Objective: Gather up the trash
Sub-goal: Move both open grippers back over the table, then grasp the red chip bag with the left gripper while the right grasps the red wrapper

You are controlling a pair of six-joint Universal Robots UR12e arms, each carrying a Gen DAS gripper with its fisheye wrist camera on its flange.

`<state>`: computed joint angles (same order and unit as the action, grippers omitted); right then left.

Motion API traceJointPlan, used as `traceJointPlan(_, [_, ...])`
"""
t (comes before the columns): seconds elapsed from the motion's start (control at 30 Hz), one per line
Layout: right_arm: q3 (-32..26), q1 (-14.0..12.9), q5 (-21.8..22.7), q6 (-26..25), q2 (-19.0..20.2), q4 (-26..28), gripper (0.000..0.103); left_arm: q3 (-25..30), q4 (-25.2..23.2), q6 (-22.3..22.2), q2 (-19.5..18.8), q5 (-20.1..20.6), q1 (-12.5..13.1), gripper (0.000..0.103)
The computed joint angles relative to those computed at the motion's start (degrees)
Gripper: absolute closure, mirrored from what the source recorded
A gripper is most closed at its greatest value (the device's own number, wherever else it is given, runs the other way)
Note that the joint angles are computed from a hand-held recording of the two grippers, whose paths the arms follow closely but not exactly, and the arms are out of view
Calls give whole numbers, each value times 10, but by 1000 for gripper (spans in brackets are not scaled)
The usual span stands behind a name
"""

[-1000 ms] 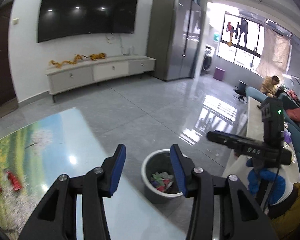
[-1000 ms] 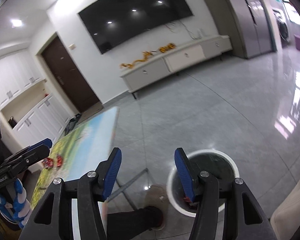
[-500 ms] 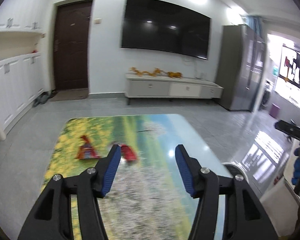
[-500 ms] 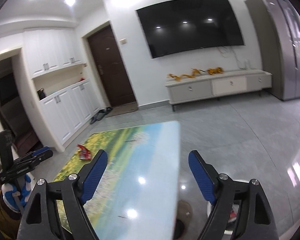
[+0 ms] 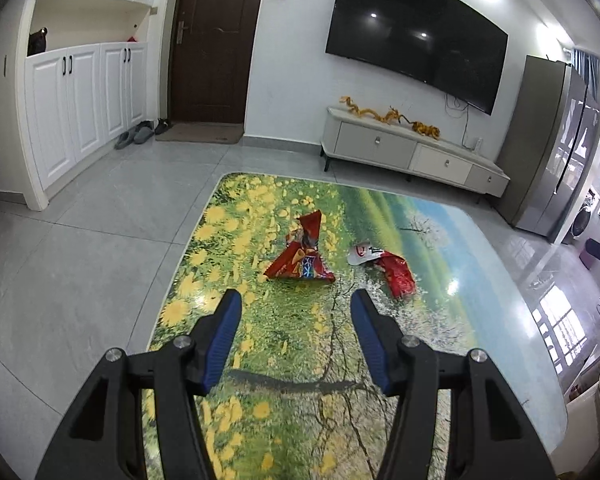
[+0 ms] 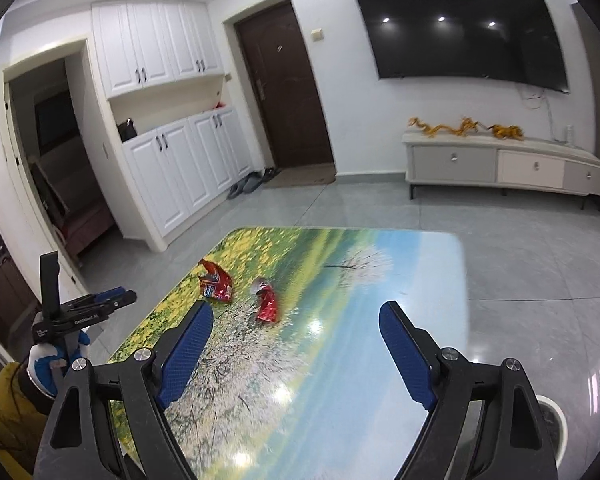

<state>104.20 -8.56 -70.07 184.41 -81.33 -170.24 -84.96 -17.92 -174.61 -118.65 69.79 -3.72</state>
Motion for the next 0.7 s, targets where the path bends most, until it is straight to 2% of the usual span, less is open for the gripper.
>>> traceJointPlan(0.13, [-43, 11, 11, -16, 44, 43, 27, 43, -19, 10, -35, -3, -8, 48])
traceJointPlan(0.43, [-155, 38, 28, -53, 148, 132, 36, 151, -70, 60, -114, 2, -29, 48])
traceJointPlan(0.53, [-190, 47, 36, -70, 181, 162, 41, 172, -91, 69, -130, 2, -30, 48])
traceJointPlan(0.7, [-232, 59, 21, -83, 218, 198, 49, 187, -121, 73, -143, -14, -28, 50])
